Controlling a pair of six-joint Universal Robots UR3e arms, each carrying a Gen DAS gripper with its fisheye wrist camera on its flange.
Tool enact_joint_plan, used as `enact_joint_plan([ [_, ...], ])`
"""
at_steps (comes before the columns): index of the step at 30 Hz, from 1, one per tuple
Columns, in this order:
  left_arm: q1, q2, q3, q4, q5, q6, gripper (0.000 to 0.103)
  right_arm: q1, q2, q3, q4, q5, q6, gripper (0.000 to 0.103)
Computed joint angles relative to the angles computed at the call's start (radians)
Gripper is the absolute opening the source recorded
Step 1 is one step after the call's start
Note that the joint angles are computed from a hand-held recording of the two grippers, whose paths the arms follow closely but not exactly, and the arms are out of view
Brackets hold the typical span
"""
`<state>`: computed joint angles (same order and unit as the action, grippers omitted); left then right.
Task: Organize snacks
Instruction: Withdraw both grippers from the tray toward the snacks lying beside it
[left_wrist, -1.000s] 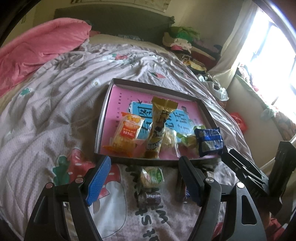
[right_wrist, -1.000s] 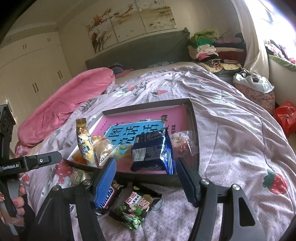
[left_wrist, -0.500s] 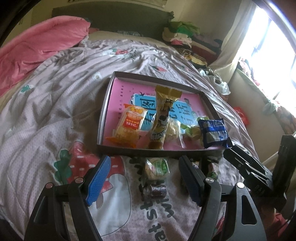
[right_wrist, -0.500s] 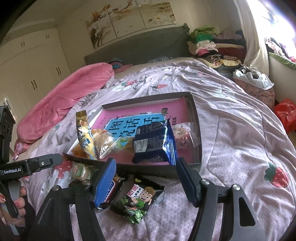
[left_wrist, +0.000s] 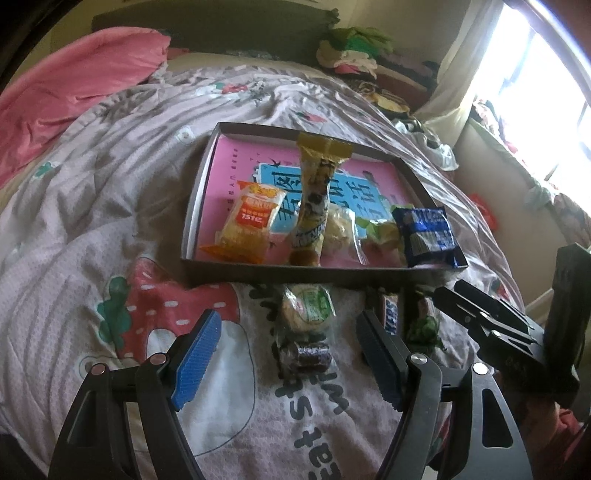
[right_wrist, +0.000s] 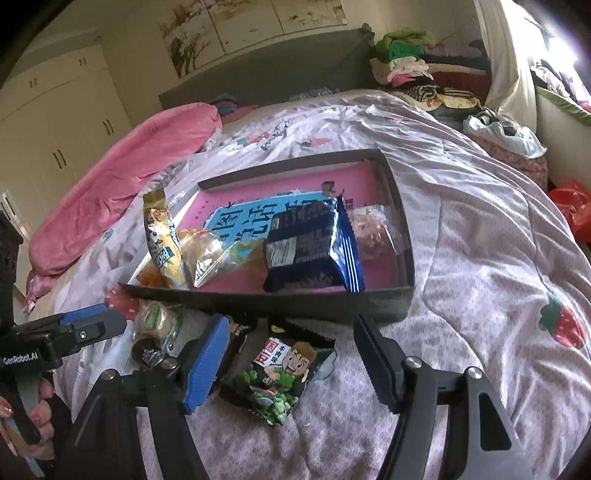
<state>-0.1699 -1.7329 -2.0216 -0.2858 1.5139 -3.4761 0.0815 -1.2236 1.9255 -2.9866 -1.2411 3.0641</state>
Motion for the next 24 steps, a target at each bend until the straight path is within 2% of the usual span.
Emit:
enact_joint_plan([
  [17, -0.030, -0.033, -0.005, -0.044, 0.000, 0.017, 0.077, 0.007, -0.015, 0.017, 0.057, -0.001, 0.005, 0.069],
  [24, -0.033, -0.052, -0.024, 0.005, -0.007, 0.022, 0.077, 0.021, -0.011, 0.017, 0.073, -0.020, -0.001, 0.069],
])
